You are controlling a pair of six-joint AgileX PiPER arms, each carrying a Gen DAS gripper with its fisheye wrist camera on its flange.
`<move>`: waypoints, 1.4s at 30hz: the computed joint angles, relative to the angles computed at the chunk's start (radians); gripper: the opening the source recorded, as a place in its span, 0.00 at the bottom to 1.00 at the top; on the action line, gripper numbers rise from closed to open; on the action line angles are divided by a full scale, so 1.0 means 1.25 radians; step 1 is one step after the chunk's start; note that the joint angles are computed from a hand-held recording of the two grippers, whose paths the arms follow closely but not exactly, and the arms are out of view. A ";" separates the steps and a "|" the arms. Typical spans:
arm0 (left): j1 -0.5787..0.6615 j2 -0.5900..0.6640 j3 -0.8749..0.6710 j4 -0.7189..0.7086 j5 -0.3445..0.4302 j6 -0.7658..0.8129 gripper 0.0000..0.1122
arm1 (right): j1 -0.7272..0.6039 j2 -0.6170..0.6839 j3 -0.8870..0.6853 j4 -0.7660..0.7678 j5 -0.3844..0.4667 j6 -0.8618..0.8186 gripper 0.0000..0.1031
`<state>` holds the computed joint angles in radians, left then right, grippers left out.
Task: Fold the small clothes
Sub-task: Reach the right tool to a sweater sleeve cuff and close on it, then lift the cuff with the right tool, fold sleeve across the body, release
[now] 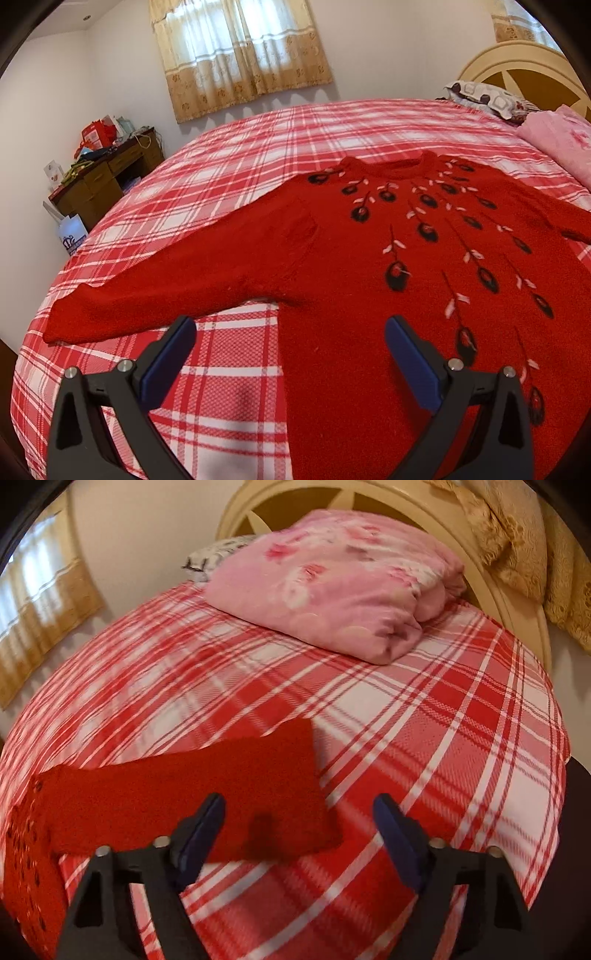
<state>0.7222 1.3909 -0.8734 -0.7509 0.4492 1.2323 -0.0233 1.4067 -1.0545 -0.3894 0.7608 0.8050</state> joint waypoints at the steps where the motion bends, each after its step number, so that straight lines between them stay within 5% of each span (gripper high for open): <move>1: -0.007 0.005 -0.002 0.012 -0.005 -0.016 0.92 | -0.007 0.011 -0.007 0.010 0.000 -0.009 0.70; 5: -0.029 0.036 -0.019 0.050 -0.036 -0.057 0.92 | -0.014 0.049 -0.035 0.017 0.002 -0.032 0.62; 11: -0.037 0.074 -0.047 0.093 -0.040 -0.121 0.92 | 0.010 0.084 -0.061 0.009 0.015 -0.058 0.28; 13: -0.037 0.080 -0.049 0.093 -0.038 -0.121 0.92 | 0.009 0.089 -0.070 0.031 0.014 -0.077 0.09; 42: 0.103 0.131 -0.125 -0.032 0.027 0.033 0.92 | 0.357 0.187 -0.541 -0.030 0.207 -0.076 0.08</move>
<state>0.8512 1.5550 -1.0297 -0.7903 0.4835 1.2735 0.4224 1.6410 -1.7311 -0.4275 1.0193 0.7103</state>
